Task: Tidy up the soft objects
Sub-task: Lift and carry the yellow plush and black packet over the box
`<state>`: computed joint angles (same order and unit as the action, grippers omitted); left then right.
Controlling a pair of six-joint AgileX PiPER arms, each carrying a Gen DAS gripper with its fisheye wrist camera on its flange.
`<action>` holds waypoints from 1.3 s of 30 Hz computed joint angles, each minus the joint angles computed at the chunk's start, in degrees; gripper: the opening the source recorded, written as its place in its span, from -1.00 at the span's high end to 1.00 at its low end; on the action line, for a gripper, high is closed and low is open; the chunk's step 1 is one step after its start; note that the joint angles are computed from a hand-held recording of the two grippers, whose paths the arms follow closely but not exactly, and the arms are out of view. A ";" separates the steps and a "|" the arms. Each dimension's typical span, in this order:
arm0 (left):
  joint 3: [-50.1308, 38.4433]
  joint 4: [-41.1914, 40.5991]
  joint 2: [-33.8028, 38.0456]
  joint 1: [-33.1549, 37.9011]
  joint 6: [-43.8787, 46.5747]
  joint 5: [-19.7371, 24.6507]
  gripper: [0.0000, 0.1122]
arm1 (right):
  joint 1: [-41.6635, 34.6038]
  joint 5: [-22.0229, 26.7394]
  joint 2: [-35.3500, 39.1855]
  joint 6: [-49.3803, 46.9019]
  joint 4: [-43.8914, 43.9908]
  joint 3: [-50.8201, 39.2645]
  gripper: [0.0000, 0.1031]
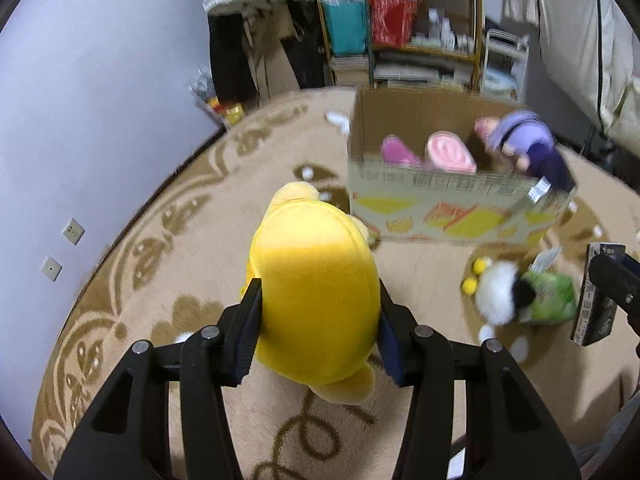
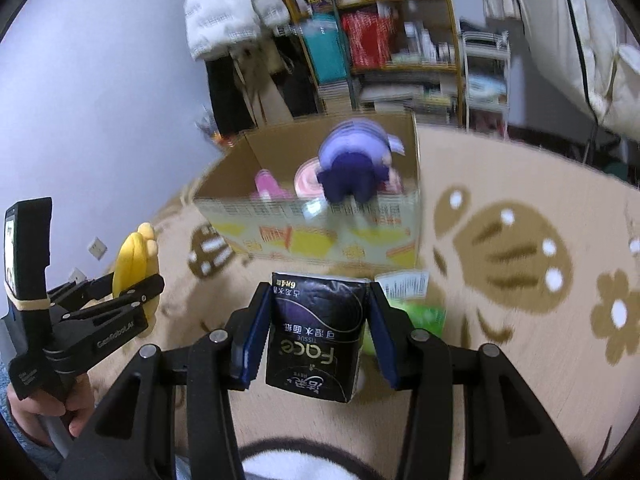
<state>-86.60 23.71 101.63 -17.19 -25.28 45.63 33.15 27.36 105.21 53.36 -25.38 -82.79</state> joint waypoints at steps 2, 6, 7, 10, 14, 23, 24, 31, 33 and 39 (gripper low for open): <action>0.95 0.85 -1.94 -0.19 -0.87 -1.37 0.12 | 0.66 -1.14 -0.95 4.11 -5.04 0.62 0.04; 2.06 3.32 -5.08 -0.98 -2.32 -3.13 0.12 | 1.80 -3.04 -2.58 11.70 -14.30 1.91 0.04; 2.32 3.81 -5.92 -1.16 -2.59 -3.69 0.12 | 1.94 -4.07 -3.17 14.59 -17.52 2.43 0.04; 2.93 4.17 -7.93 -1.42 -2.43 -5.39 0.12 | 2.71 -6.50 -5.08 25.23 -28.50 3.97 0.04; 1.24 -1.04 -9.41 -0.46 2.44 -6.26 0.11 | 3.99 -5.76 -6.10 31.51 -37.43 3.01 0.04; -5.51 -4.38 -8.72 0.20 6.90 -6.74 0.11 | 2.38 -5.23 -2.86 23.87 -33.53 -3.94 0.04; -6.08 -4.33 -8.38 0.23 7.19 -6.79 0.11 | 1.94 -5.45 -2.30 23.11 -32.87 -4.73 0.04; -15.67 -5.47 -1.44 0.31 9.31 -5.62 0.11 | -1.86 -7.18 2.66 11.43 -23.83 -11.96 0.04; -17.94 -5.77 0.50 0.45 10.30 -5.45 0.11 | -2.63 -7.43 3.96 7.31 -21.56 -13.85 0.04; -27.46 -8.09 8.08 1.48 13.63 -2.81 0.11 | -5.75 -7.20 9.13 -5.05 -10.70 -20.71 0.04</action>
